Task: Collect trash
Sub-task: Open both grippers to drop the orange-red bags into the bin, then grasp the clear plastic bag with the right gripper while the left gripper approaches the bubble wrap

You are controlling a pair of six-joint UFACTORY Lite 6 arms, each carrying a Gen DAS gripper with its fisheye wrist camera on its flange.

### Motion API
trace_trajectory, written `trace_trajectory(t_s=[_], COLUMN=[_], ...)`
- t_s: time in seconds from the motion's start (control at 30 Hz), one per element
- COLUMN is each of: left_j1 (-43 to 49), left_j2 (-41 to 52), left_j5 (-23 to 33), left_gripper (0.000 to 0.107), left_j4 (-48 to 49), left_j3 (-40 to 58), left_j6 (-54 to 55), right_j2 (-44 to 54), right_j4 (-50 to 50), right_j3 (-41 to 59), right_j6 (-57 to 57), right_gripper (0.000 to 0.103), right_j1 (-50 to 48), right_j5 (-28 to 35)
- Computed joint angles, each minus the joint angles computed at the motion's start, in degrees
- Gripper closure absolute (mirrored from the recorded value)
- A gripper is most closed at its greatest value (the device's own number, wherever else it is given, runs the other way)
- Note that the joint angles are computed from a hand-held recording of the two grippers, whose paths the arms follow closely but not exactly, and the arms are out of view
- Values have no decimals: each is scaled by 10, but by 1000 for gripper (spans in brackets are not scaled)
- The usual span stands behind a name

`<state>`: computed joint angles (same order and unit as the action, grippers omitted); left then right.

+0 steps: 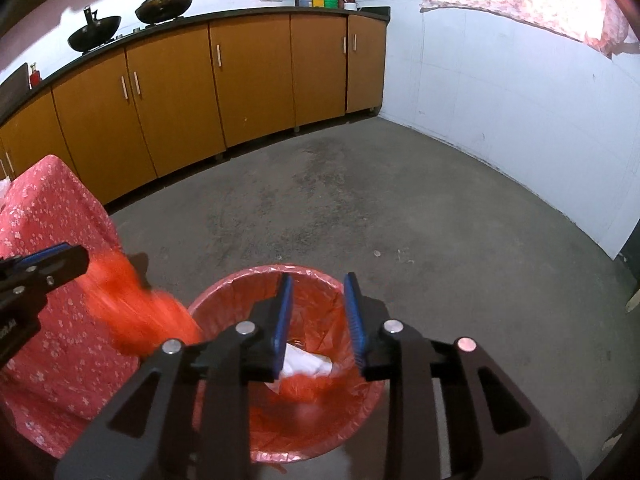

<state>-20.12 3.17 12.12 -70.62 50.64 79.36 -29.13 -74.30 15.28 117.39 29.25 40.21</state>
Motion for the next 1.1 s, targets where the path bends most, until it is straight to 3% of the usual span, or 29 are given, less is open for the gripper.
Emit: trace_trajectory(t_s=[0.2,0.37,0.6,0.83,1.1], left_j1=[35,124,355,597,730], left_j2=[-16,-69,-136,-70,110], left_j5=[33,100,216,275,287], left_gripper=[86,81,70,57,50], left_j4=[10,40,14,-57,-57], left_j3=[-1,-4,0,82,279], left_j6=[-12,-35,62,221,198], right_j2=[-18,-32,81,291,608], right_j4=[42,69,50,37,150], right_j3=[21,56,205,478,922], right_j6=[-30,-67,-68,-110,-320], right_gripper=[75,73,71,69,60], right_j1=[50,104,179,238,263], right_j5=[51,86,89,40,-1])
